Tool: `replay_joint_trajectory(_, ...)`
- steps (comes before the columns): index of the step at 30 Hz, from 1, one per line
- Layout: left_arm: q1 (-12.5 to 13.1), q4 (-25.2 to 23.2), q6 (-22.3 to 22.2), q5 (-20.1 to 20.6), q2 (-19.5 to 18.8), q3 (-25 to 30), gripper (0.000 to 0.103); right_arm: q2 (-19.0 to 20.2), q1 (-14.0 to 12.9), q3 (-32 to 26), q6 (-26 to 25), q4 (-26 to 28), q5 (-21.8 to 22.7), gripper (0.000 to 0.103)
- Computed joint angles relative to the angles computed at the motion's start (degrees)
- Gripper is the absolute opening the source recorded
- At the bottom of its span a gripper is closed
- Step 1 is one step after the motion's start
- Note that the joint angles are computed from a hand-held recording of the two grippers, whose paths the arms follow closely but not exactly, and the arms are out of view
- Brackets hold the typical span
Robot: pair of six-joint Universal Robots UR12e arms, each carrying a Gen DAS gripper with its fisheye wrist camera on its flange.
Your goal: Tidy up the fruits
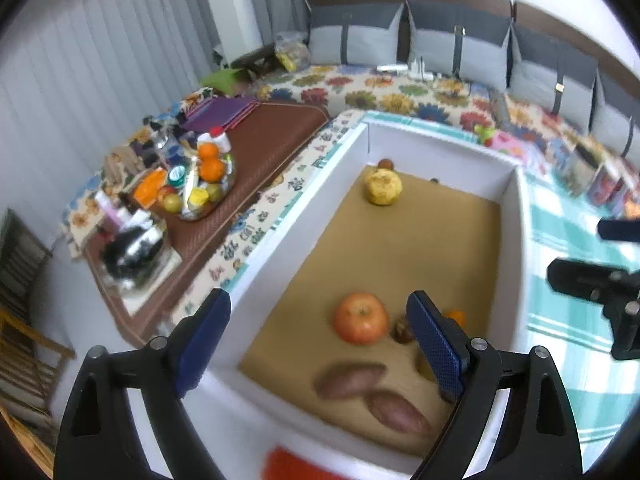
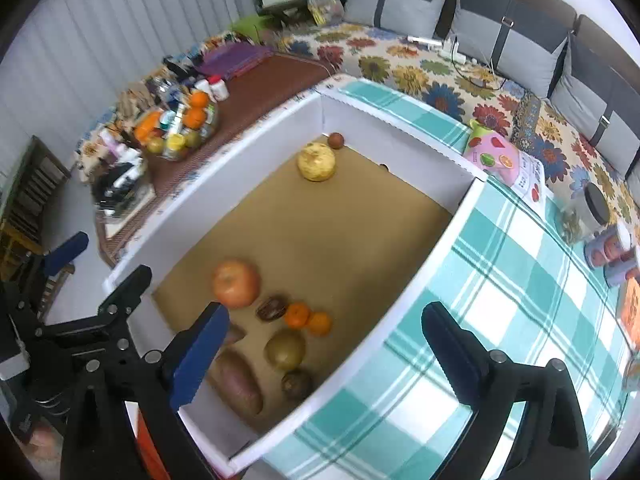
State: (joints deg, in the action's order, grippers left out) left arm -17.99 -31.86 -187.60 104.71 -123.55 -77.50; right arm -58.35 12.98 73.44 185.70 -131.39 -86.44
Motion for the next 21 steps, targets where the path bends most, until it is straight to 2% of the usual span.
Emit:
replay_joint_trajectory(3, -0.2, -0.9, -4.7, 1.7, 2.3, -3.0, 0.091, -2.1, 0.4, 3.7, 0.7, -1.8, 0.8, 0.098)
replay_joint_trajectory(4, -0.2, -1.3, -5.5, 1.2, 2.8, -3.7, 0.091, -2.7, 0.7, 4.9, 0.9, -2.5, 0.5, 0.098)
replay_joint_trajectory(7, 0.6, -0.5, -2.7, -5.3, 3.8, -5.6, 0.091, -3.3, 1.6, 7.1, 1.9, -3.8, -0.7, 0.098)
replay_joint_trajectory(11, 1.1, -3.1, -4.8, -8.2, 4.5, -6.7, 0.091, -3.8, 2.3, 8.4, 2.0, -3.6, 0.1, 0.098)
replay_joint_trajectory(13, 1.2, -3.5, -5.5, -8.0, 4.7, -7.0, 0.091, -3.8, 2.8, 8.5, 1.3, -3.3, -0.6, 0.098)
replay_joint_trajectory(17, 1.0, -4.2, -6.8, -4.9, 5.1, -7.3, 0.091, -3.3, 3.2, 7.7, 0.5, -3.0, -1.6, 0.098)
replay_joint_trajectory(21, 1.5, -5.7, -7.8, -5.1, 5.3, -7.4, 0.091, -2.6, 3.7, 6.5, 0.3, -2.3, -3.1, 0.098)
